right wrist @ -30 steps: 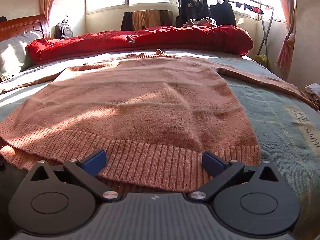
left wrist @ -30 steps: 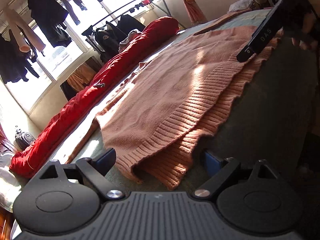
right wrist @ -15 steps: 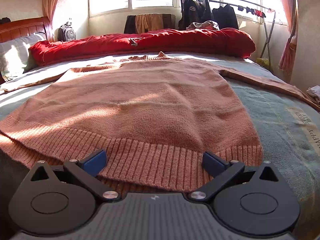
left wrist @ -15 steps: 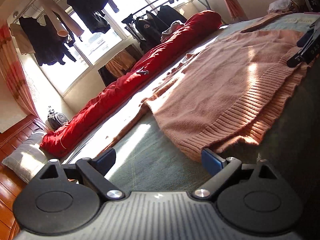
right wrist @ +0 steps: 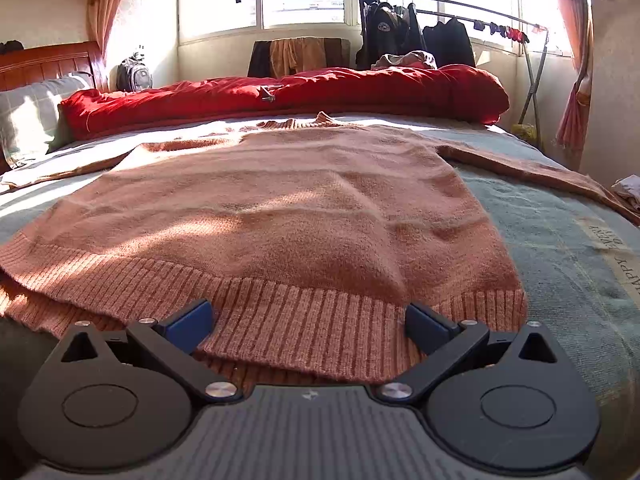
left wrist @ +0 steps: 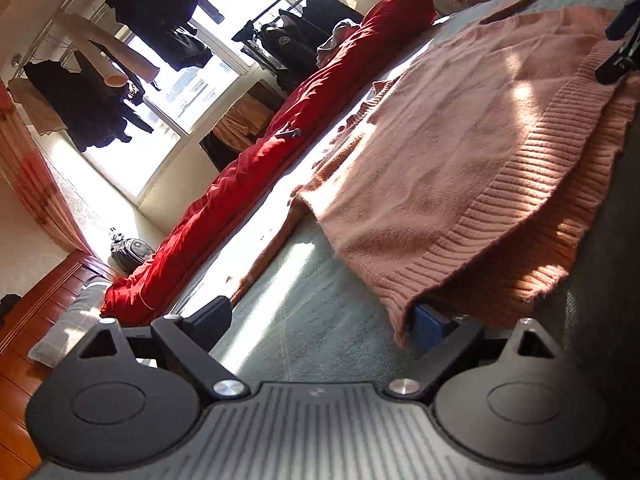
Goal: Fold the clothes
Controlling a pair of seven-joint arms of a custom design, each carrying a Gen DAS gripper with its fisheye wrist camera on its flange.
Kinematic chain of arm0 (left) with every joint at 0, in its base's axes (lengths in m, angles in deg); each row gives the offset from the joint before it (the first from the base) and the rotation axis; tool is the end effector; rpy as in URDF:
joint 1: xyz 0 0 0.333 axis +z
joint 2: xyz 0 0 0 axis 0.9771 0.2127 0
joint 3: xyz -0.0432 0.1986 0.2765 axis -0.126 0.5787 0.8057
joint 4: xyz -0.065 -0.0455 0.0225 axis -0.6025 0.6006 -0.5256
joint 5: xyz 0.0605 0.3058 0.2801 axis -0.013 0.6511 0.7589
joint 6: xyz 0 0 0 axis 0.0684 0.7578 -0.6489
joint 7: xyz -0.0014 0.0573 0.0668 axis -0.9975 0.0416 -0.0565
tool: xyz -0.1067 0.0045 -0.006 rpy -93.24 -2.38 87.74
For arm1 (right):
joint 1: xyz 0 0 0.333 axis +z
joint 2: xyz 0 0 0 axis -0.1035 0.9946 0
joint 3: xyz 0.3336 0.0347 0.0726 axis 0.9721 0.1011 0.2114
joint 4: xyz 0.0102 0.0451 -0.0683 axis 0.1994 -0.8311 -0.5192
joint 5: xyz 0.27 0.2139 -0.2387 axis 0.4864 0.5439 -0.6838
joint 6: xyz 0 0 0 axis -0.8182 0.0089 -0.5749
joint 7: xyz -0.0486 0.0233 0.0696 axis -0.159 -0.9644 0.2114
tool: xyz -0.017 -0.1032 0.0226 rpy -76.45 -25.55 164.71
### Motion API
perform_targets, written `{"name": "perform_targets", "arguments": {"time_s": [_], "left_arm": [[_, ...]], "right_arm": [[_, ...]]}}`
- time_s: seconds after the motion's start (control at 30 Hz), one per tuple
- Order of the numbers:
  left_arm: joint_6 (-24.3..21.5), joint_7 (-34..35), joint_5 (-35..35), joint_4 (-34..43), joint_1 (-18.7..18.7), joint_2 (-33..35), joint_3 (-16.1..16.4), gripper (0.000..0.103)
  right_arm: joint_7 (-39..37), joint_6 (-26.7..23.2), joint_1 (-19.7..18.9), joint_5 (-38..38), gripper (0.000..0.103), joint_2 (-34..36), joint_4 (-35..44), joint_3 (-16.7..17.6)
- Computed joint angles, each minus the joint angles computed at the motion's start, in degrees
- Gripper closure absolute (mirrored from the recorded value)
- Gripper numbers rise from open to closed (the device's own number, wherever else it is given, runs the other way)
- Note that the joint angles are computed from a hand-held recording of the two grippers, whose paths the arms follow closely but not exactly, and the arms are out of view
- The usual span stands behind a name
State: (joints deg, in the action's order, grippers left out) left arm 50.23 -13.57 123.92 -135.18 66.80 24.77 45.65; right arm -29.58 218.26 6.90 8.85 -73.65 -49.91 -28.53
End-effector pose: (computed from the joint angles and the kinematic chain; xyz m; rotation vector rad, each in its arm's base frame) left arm 0.4791 -0.2603 0.5189 -0.9676 1.7028 -0.2743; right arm 0.5938 0.0892 0.4642 -1.7831 1.2842 -0.6840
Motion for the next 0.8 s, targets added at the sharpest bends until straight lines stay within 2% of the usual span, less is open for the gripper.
{"name": "perform_targets", "arguments": {"time_s": [0.07,0.13,0.2,0.27,0.3,0.37,0.4,0.47,0.53,0.63,0.67,0.7,0.73,0.8], "left_arm": [[0.2,-0.9,0.0,-1.1,0.1,-2.5,0.1,0.01],[3.6,-2.9,0.2,-1.9,0.5,-4.6,0.7,0.01],[11.4,-6.1,-0.2,-1.4,1.3,-5.0,2.2,0.01],[20.5,-9.9,-0.4,0.1,2.7,-3.5,3.7,0.01],[24.7,-11.8,-0.1,1.9,3.5,-1.1,4.1,0.01],[33.0,-15.9,0.8,6.1,5.0,4.0,4.9,0.01],[36.0,-15.8,-0.8,8.3,5.3,6.8,5.2,0.01],[35.4,-8.0,-12.1,11.8,4.4,12.4,5.2,0.011],[34.0,-1.5,-21.5,13.9,3.3,16.3,5.4,0.011],[30.4,10.1,-42.4,12.0,3.8,17.4,3.6,0.011],[30.8,10.3,-44.4,10.5,4.1,16.7,3.5,0.011],[31.8,7.5,-42.5,8.6,2.6,15.4,5.4,0.011],[32.3,3.9,-38.9,6.5,1.7,13.6,6.6,0.011],[32.7,-2.5,-32.5,2.6,1.4,9.9,6.7,0.011]], "right_arm": [[-2.2,-0.3,-0.1,2.1,0.0,0.0,0.2,0.0],[-3.5,-0.6,-0.1,3.1,0.0,-0.1,0.2,-0.2],[-2.6,-1.1,-0.1,2.2,0.0,-0.6,-0.2,-0.3],[-3.1,-5.1,-0.9,3.4,0.0,-2.4,-1.1,-1.0],[-4.0,-7.9,-1.4,5.0,0.0,-3.4,-1.3,-1.4],[-3.4,-8.6,-1.5,4.7,0.0,-3.2,0.5,-1.6],[-2.8,-8.7,-1.5,4.2,0.0,-3.0,1.6,-1.6],[0.8,-5.1,-0.7,-0.7,0.0,-0.1,5.4,-1.0],[10.5,-2.9,-0.2,-11.7,0.0,3.6,8.3,-0.7],[26.1,-3.6,0.2,-27.7,0.0,6.3,7.9,-1.7],[31.1,-4.2,0.6,-32.8,0.0,7.1,7.8,-2.5],[34.6,-4.9,1.1,-36.2,0.0,7.9,8.0,-3.4],[34.2,-5.0,-0.2,-35.7,0.0,7.2,6.9,-2.3],[27.9,-5.0,-3.8,-28.6,0.0,4.9,4.3,1.2]]}}
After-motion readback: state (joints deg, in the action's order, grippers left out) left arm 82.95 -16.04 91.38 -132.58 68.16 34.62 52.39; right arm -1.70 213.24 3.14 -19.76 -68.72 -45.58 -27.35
